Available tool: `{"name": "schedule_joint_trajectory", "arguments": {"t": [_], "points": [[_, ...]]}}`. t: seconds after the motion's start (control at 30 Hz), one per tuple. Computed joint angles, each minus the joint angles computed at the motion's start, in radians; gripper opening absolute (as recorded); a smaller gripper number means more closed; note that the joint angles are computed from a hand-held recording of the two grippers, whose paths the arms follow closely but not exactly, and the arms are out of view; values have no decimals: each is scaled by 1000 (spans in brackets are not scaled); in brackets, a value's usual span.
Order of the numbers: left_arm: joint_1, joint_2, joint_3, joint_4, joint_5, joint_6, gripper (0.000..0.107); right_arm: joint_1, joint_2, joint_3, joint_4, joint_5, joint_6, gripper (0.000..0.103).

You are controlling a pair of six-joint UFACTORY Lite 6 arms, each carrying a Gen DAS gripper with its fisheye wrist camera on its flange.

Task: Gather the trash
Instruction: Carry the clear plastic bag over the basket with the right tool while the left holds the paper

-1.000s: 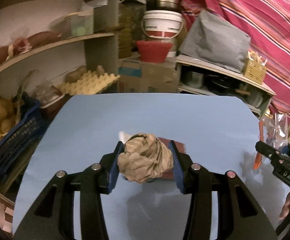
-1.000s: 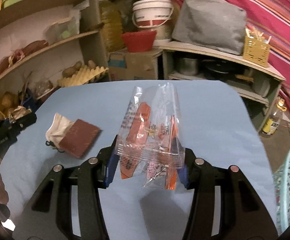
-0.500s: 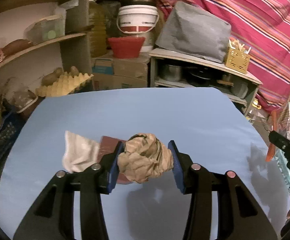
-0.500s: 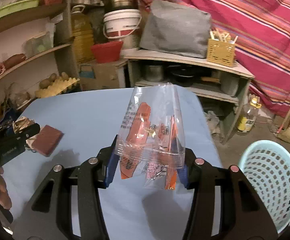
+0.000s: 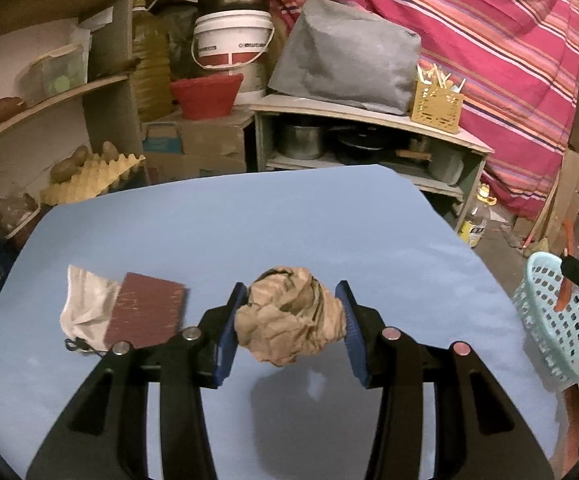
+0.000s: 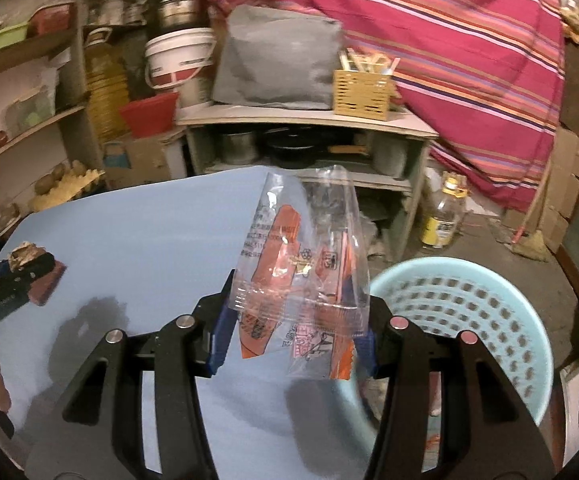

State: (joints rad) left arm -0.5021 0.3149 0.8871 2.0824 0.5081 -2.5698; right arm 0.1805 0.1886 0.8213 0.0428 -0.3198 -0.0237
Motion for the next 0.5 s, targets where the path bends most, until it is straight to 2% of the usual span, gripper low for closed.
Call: {"name": "schedule_joint_trajectory", "arguments": {"t": [0.3,0.5], "points": [[-121,52,111,-128,55,95,45,-226,-47,-78,-292,-46,190,51],[-257,123,273,-265,125,224,45,-388,-22,-76,-505,-90,317,52]]}}
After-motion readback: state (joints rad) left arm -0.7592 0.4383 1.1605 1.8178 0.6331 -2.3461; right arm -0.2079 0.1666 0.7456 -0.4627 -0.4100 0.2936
